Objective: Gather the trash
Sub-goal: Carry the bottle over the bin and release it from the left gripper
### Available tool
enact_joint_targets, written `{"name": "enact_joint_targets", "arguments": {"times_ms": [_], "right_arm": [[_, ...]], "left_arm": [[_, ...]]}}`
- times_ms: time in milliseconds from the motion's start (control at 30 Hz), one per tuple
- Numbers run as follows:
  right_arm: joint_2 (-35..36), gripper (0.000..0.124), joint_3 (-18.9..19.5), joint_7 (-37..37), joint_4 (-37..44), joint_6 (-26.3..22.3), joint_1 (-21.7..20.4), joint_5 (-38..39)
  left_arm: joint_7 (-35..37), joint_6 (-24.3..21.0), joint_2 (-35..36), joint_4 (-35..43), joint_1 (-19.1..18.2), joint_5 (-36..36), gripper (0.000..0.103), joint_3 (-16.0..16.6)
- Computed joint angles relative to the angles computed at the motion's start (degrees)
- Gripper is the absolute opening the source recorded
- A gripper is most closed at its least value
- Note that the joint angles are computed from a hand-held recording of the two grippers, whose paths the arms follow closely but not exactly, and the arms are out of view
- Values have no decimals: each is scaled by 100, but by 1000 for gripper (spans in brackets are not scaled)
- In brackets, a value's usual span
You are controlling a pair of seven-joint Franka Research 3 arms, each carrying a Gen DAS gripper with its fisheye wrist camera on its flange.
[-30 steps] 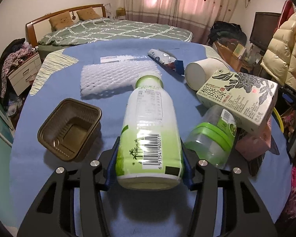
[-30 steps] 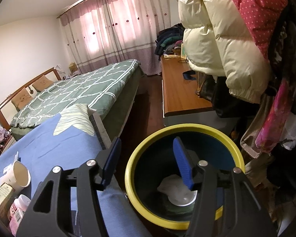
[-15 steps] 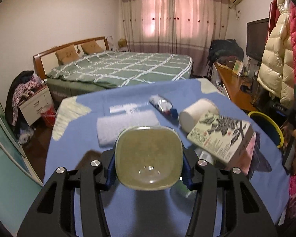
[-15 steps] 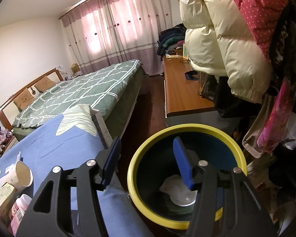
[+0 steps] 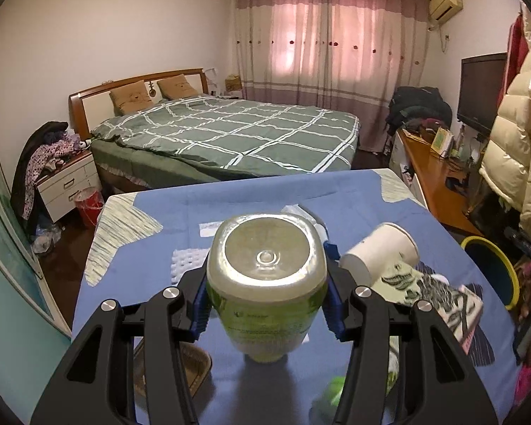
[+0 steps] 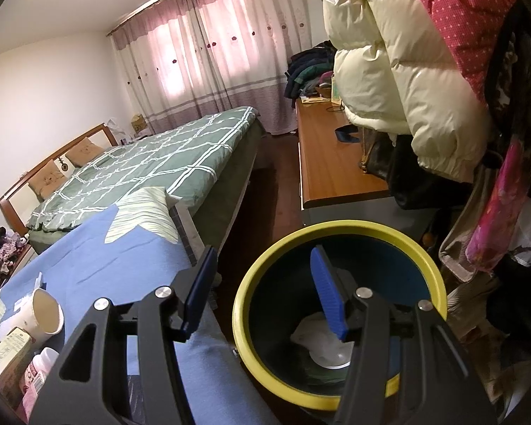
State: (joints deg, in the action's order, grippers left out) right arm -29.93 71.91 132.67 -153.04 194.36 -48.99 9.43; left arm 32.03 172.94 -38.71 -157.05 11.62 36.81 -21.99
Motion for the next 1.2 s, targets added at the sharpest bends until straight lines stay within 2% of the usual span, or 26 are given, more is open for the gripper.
{"name": "enact_joint_targets", "arguments": {"times_ms": [200, 300, 500, 633, 767, 833, 900, 967, 1100, 1200], "right_arm": [[151, 53, -76, -73, -35, 125, 61, 42], [220, 53, -178, -187, -80, 221, 178, 130], [4, 53, -689, -666, -321, 307, 800, 454], [-55, 53, -1338, -1017, -646, 344, 1436, 656], [-177, 55, -2131, -1453, -1060, 274, 2141, 770], [-251, 57, -2348, -1633, -1223, 276, 2344, 863], [-379, 57, -2517, -1804, -1429, 270, 2497, 981], [-364, 57, -2844, -1973, -1605, 353, 2758, 1056], [-194, 57, -3364, -2243, -1814, 529, 3121, 1213], [46, 57, -3808, -2438, -1884, 681, 3393, 1260]], "left_arm": [[-144, -180, -108, 249, 90, 114, 51, -211], [-116, -414, -201, 483, -115, 137, 51, -189], [-88, -896, -22, 1230, -591, 221, 51, -324], [-470, -880, 269, 1722, -675, 393, 51, -588], [-691, -610, 902, 2275, -882, 553, 51, -734], [-860, -441, 1335, 2595, -903, 718, 51, -908], [-1044, -485, 1860, 3020, -904, 974, 51, -1133], [-1106, -545, 2439, 3459, -1012, 1170, 51, -1245], [-1327, -1015, 3703, 4472, -1332, 1882, 51, -1512], [-1243, -1521, 4703, 5305, -1784, 2300, 51, -1495]]}}
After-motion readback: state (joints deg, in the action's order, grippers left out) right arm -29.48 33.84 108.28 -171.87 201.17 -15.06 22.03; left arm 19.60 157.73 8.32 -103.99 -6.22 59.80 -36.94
